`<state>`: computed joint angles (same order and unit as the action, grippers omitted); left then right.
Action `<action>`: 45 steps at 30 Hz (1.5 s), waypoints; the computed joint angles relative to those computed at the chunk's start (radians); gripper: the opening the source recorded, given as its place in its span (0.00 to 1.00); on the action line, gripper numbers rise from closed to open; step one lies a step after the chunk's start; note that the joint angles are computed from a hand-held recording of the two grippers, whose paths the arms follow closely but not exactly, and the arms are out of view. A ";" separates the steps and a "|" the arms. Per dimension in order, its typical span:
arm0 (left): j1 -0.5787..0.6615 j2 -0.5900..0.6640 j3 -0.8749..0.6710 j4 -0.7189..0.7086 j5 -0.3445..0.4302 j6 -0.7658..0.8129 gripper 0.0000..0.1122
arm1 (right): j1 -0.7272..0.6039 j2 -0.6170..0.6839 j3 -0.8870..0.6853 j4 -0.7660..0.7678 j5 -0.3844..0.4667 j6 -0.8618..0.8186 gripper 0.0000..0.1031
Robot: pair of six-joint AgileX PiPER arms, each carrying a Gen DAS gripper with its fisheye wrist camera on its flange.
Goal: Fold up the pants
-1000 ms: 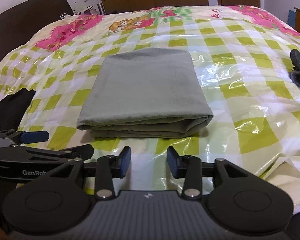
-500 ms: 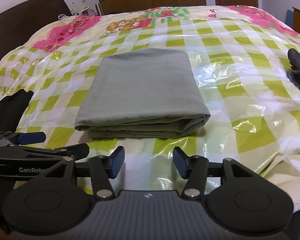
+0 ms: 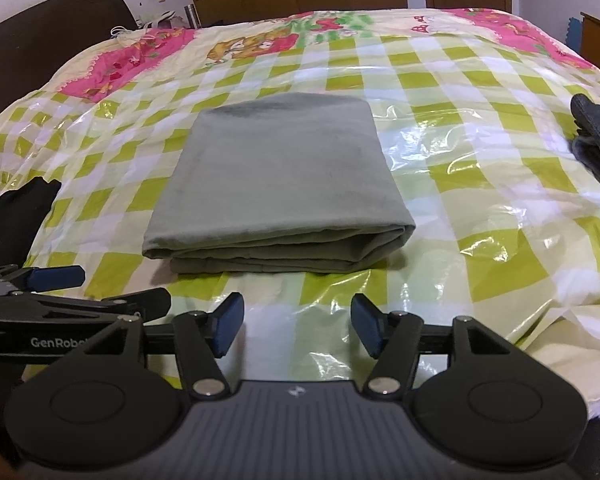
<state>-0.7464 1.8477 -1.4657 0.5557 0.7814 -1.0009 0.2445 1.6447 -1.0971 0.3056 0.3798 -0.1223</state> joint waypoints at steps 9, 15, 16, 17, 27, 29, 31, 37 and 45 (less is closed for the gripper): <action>-0.003 0.000 -0.001 0.007 0.005 -0.004 0.92 | 0.002 0.000 0.000 -0.005 0.000 0.005 0.59; -0.006 -0.001 0.001 0.020 0.009 -0.011 0.92 | 0.003 0.000 0.004 -0.006 -0.003 0.008 0.59; -0.007 -0.001 0.001 0.024 0.011 -0.014 0.92 | 0.003 0.001 0.004 -0.004 -0.003 0.006 0.59; -0.009 -0.001 0.000 0.028 0.014 -0.016 0.92 | 0.002 0.001 0.003 -0.004 -0.002 0.005 0.59; -0.011 0.001 -0.004 0.029 0.018 -0.018 0.92 | 0.001 0.001 0.003 -0.002 -0.002 0.002 0.59; -0.011 0.001 -0.003 0.030 0.019 -0.019 0.92 | 0.002 0.001 0.003 -0.002 -0.002 0.003 0.59; -0.011 0.001 -0.004 0.030 0.019 -0.019 0.92 | 0.002 0.001 0.003 -0.002 -0.002 0.003 0.59; -0.011 -0.001 -0.002 0.032 0.020 -0.020 0.92 | 0.002 0.001 0.004 -0.002 -0.003 0.003 0.59; -0.013 -0.001 -0.002 0.034 0.021 -0.023 0.92 | 0.002 0.001 0.004 -0.002 -0.003 0.003 0.59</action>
